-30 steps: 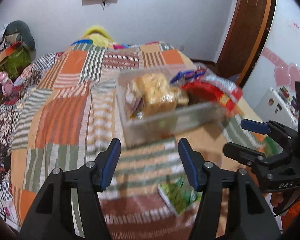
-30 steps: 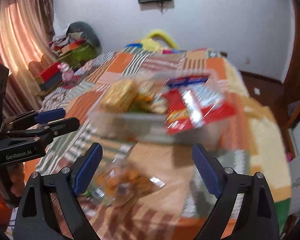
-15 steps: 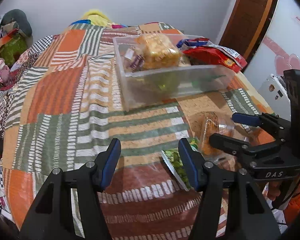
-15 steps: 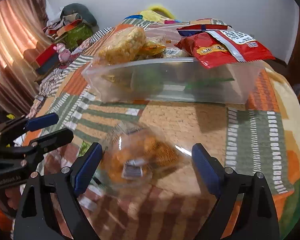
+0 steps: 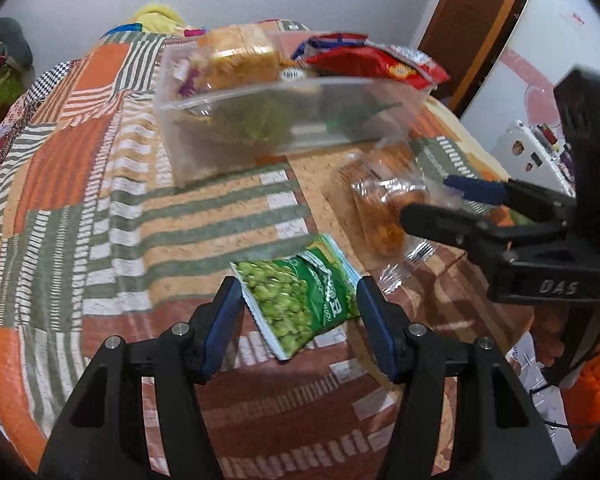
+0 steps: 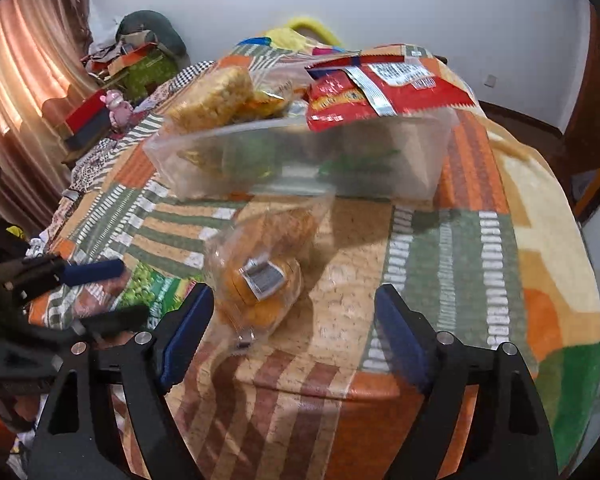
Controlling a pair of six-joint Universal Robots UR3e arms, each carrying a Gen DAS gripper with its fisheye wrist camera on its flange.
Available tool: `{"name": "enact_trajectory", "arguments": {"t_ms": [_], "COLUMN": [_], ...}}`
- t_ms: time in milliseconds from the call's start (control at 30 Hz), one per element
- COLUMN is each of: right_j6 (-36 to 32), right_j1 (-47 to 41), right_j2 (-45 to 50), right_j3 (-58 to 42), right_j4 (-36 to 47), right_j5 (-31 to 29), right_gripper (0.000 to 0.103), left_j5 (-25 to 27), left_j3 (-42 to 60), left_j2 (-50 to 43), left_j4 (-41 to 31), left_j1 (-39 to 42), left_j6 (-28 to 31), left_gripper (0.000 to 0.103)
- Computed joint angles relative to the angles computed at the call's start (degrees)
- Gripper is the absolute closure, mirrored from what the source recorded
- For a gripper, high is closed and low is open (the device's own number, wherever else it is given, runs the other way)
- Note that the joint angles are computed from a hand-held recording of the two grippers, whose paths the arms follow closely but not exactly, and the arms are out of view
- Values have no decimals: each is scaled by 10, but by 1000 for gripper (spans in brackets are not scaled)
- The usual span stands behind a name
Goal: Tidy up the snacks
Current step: 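Grasp the clear orange pastry bag with the right gripper while the left grasps the green pea bag, then carry the pastry bag and pea bag into the clear box and release both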
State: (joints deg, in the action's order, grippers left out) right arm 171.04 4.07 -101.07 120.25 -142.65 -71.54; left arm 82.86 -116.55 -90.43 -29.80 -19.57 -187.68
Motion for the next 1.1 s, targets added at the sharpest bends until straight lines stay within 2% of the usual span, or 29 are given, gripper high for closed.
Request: {"name": "enact_trajectory", "arguments": {"t_ms": [133,200,233,367,467,633,900,1100], "right_j6": [14,16,20,22,15,12,0,-6], "right_j1": [18,23,26,25,28,42,5,-21], "right_j2": [33,42,47,64,62,59,3,-40], "right_j3": [-7,-9,-9,-10,-8,1,20,8], "right_j4": [-23,-29,-35,-47,-52,-76,-64,-47], "right_j5": [-2,-2,-5,4,10,-11,18,43], "right_gripper": [23,23,24,32,47,54,55,55], "left_j5": [7,22,24,23,26,4,-2,2], "left_j3": [-7,-8,-8,-13,-16,-17,-9,37], "left_j2": [-27,-39,-43,-47,-41,-19,11,23], "left_j4": [34,55,61,80,89,90,78,65], "left_j1": [-10,-15,-16,-6,-2,16,21,19], "left_j6": [-12,-17,-16,-17,-17,-9,-2,-1], "left_gripper": [44,48,53,61,67,82,83,83]}}
